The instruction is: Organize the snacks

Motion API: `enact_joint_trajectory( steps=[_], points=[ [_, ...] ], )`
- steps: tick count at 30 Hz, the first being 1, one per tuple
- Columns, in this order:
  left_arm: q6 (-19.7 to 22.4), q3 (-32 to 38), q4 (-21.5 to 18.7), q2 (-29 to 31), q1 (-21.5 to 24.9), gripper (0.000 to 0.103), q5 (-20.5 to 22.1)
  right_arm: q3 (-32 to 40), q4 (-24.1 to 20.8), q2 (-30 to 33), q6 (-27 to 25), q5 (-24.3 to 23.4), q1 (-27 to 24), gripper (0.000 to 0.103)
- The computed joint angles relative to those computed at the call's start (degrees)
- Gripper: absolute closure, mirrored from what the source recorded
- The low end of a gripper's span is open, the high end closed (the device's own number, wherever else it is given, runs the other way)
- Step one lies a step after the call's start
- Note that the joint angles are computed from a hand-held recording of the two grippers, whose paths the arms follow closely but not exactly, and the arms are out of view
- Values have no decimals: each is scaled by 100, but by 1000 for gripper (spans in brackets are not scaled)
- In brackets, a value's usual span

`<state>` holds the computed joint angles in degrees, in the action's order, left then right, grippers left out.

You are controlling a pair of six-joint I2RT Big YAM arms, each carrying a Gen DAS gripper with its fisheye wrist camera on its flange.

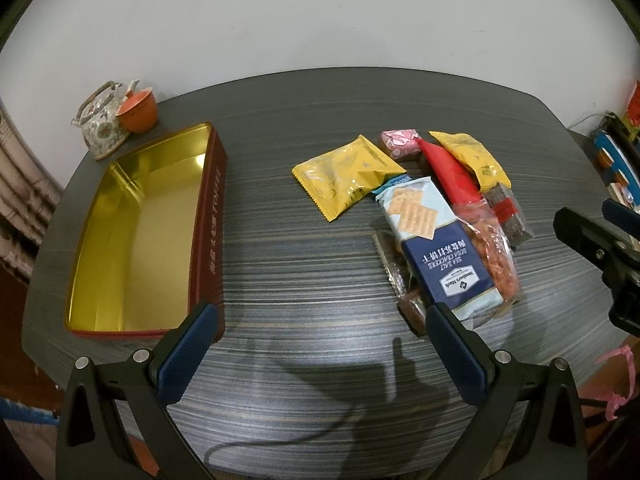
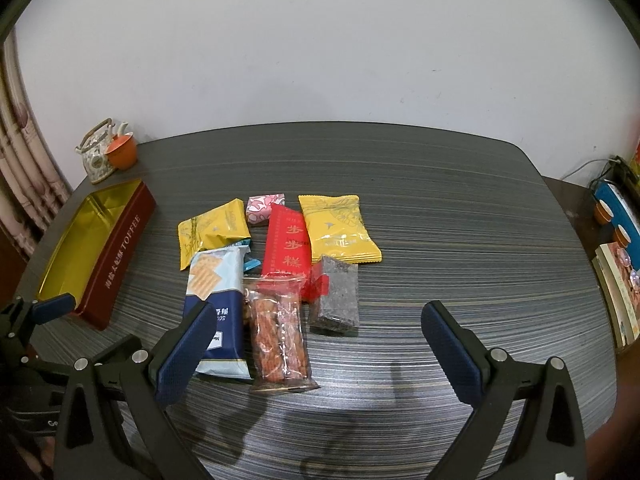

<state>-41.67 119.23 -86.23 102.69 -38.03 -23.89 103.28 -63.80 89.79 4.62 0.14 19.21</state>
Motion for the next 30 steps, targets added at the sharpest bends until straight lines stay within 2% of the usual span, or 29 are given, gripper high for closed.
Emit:
enact_joint_trajectory(
  steps=[30],
  points=[
    [-73,-19,-67,-35,17,0,-20,-1,-19,-18,-25,-52,-1,2]
  ],
)
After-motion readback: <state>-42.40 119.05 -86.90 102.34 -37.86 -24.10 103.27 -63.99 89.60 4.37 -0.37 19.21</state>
